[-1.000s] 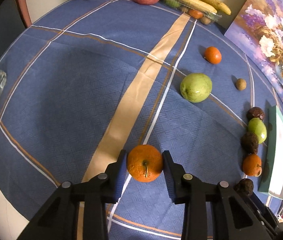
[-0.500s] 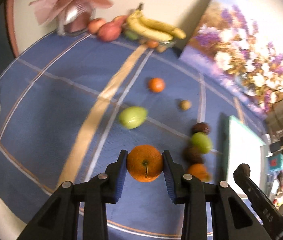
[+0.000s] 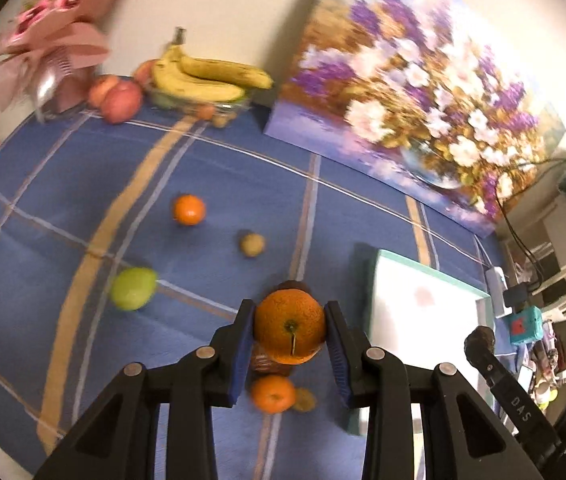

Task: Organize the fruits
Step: 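Grasp the brown date with the right gripper while the left gripper grasps the orange, then carry the date and orange over the white tray with both grippers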

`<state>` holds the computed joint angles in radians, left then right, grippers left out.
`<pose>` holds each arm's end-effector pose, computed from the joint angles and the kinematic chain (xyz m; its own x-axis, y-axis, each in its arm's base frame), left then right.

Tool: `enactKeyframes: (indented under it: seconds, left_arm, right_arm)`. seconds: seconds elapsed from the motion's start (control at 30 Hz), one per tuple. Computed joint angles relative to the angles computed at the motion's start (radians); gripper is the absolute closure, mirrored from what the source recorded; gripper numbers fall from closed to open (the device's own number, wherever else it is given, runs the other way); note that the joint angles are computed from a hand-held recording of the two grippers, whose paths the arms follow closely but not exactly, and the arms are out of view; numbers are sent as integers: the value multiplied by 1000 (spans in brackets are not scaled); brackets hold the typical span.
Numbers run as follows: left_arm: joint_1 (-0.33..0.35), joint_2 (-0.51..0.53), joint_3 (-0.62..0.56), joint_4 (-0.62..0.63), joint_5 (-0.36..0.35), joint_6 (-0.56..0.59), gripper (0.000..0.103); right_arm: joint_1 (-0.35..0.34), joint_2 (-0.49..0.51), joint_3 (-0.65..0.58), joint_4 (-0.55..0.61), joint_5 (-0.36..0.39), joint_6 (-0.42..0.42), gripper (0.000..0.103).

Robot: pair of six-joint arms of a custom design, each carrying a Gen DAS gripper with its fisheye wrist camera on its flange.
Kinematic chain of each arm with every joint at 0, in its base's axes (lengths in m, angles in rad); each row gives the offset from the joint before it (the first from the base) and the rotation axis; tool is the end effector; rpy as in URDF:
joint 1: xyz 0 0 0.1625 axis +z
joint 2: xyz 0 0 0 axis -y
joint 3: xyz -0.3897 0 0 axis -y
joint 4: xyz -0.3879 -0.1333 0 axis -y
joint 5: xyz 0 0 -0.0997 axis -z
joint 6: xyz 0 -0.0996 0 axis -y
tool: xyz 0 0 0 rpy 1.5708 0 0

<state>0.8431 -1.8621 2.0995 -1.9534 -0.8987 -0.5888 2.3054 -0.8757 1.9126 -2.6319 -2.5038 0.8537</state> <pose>-0.1036 -0.4099 0.3819 -0.9013 -0.0334 -0.4320 0.1895 0.8661 -0.4625 0.4069 -0.3710 0.0710 -0.8040 0.3064 0.5096 -0.0975 0.7775 -0.6213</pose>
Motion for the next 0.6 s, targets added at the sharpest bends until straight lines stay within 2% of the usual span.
enactKeyframes:
  seconds: [0.13, 0.43, 0.6]
  left_arm:
    - [-8, 74, -6, -50, -41, 42, 66]
    - [-29, 247, -35, -113, -77, 105, 66]
    - [-27, 335, -44, -167, -105, 147, 66]
  right_arm:
    - [-36, -51, 38, 13, -41, 29, 46]
    - [-106, -165, 118, 61, -102, 101, 46]
    - [-142, -210, 150, 74, -101, 124, 46]
